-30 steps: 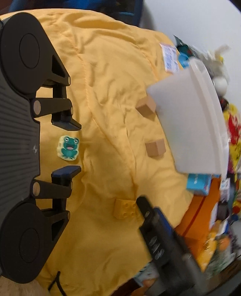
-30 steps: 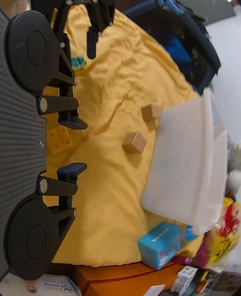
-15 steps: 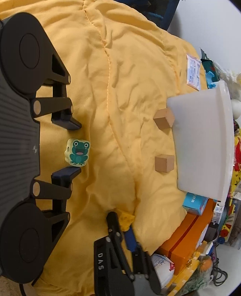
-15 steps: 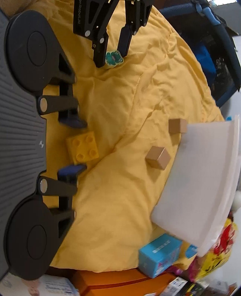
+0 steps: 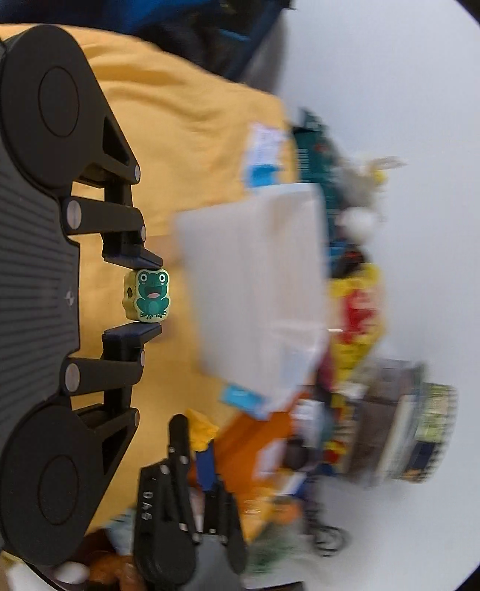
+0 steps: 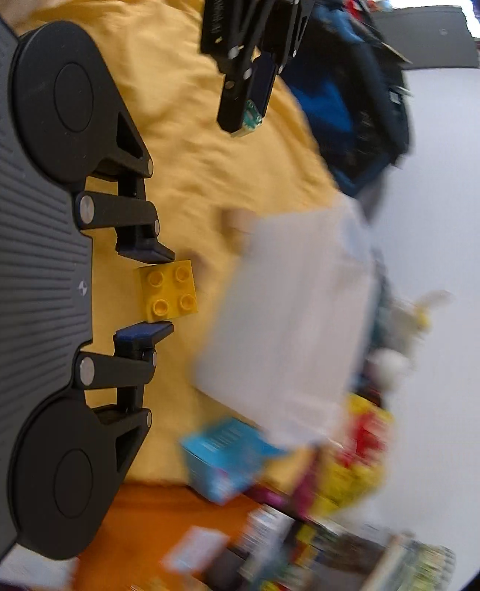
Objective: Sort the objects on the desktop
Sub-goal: 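Carry the frog block and yellow brick over the bin and open both grippers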
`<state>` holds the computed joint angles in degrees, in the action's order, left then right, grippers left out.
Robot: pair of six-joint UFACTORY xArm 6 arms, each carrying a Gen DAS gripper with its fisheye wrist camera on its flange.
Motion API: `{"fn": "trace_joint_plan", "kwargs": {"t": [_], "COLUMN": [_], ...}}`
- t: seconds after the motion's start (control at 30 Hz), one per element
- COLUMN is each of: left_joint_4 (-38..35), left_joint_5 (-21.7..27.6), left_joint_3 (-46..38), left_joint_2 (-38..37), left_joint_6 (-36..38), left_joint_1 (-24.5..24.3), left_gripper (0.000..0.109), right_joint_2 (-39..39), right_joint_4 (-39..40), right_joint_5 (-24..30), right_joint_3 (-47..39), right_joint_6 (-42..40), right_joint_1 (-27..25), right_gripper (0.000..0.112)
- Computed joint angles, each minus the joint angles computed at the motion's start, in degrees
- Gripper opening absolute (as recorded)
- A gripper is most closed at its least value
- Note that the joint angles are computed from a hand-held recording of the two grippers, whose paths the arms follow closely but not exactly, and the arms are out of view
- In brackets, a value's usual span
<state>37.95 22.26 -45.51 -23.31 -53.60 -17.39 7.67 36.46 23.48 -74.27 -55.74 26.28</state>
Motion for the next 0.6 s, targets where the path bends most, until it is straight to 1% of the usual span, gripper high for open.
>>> {"fn": "trace_joint_plan", "kwargs": {"t": [0.07, 0.1, 0.17, 0.2, 0.27, 0.3, 0.37, 0.4, 0.43, 0.5, 0.53, 0.57, 0.6], "left_joint_4": [0.6, 1.4, 4.5, 6.3, 9.0, 9.7, 8.9, 9.2, 8.4, 10.4, 11.4, 10.0, 9.1], "left_joint_5": [-2.0, -2.2, -3.3, -3.4, -5.1, -5.4, -5.0, -5.0, -3.9, -3.5, -2.3, -0.4, -0.3], "left_joint_3": [-4.2, -6.1, -10.9, -13.1, -18.0, -20.0, -24.4, -26.4, -28.6, -31.2, -32.5, -34.0, -33.8], "left_joint_2": [2.7, 4.0, 7.4, 9.0, 13.3, 15.1, 19.2, 21.4, 23.7, 26.9, 28.3, 29.8, 29.8], "left_joint_6": [1.6, 1.7, 1.5, 0.9, -0.2, -0.5, 0.3, 0.2, 1.0, -1.0, -2.3, -1.5, -1.0], "left_joint_1": [2.4, 3.0, 4.8, 5.3, 6.9, 7.4, 7.9, 8.1, 8.0, 8.3, 8.0, 7.6, 7.6], "left_gripper": [0.034, 0.034, 0.034, 0.034, 0.034, 0.034, 0.034, 0.034, 0.034, 0.035, 0.036, 0.037, 0.038], "right_joint_2": [2.7, 4.3, 7.4, 9.4, 13.1, 15.5, 19.7, 21.0, 23.0, 26.3, 28.0, 29.1, 29.9], "right_joint_4": [0.5, 0.2, 0.3, -0.8, -2.1, -4.0, -7.4, -7.9, -9.6, -11.7, -14.1, -15.5, -16.3], "right_joint_5": [-0.9, -1.0, -1.2, -1.6, -2.3, -1.2, 1.1, 2.0, 3.0, 4.2, 4.9, 5.2, 5.6], "right_joint_3": [-4.9, -7.7, -12.9, -15.9, -21.1, -24.7, -30.7, -32.5, -35.1, -39.2, -41.3, -42.5, -43.5], "right_joint_6": [-0.2, 0.2, 0.6, 2.0, 4.2, 6.7, 12.2, 13.9, 17.1, 20.1, 22.5, 24.1, 25.1], "right_joint_1": [-0.1, -0.2, -0.3, -0.3, -0.1, -0.2, -0.5, -0.7, -0.7, -0.8, -0.7, -0.7, -0.7], "right_gripper": [0.038, 0.038, 0.038, 0.038, 0.038, 0.038, 0.038, 0.038, 0.038, 0.038, 0.038, 0.039, 0.044]}}
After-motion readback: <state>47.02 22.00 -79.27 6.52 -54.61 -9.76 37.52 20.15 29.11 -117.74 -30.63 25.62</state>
